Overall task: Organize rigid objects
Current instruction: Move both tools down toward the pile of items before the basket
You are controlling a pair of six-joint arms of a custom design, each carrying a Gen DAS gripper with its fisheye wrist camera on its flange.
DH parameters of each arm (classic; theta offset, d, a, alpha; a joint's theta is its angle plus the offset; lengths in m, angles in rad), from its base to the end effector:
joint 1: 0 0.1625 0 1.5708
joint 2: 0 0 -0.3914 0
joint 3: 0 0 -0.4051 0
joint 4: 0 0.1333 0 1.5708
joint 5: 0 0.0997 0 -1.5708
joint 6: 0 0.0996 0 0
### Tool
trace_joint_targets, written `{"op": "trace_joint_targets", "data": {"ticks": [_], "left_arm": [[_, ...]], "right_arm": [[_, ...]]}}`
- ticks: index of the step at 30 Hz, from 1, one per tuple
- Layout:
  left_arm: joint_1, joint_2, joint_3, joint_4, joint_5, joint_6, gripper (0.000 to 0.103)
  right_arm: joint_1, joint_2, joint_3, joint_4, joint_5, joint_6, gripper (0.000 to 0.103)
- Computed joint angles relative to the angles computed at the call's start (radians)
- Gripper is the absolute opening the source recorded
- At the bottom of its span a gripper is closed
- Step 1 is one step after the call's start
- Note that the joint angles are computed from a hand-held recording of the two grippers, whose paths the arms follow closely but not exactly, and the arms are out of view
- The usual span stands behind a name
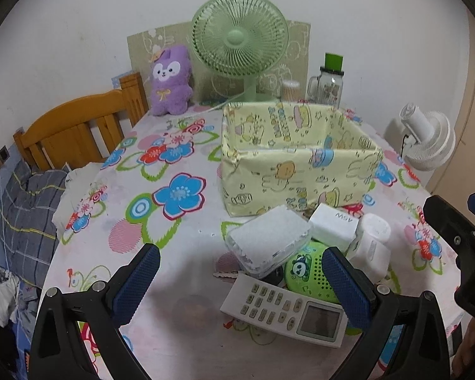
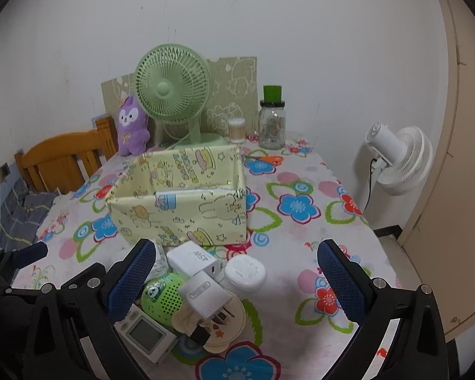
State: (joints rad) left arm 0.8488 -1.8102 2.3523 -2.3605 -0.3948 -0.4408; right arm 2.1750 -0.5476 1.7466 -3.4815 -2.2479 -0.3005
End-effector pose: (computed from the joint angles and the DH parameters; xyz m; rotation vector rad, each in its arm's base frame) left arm -0.0690 -0.4192 0.3210 0.1209 2.0890 -0.9803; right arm 0.4035 -0.4597 -0.0048 0.7656 -2.2933 1.0084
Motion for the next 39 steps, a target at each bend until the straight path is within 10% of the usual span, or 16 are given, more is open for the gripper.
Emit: {"op": "trace_joint_targets", "data": {"ticks": [31, 39], "left_arm": [[0.163, 0.222, -0.071, -0.163, -0.077, 0.176, 0.103], [0.177, 0.233, -0.073, -0.186, -0.083, 0.203, 0.103]], "right_arm": [[-0.071, 0.097, -0.108, 0.276, 0.004, 0.136, 0.102], [-0.080, 0.101, -0.118, 0.337, 0.032, 0.194, 0.070]]}}
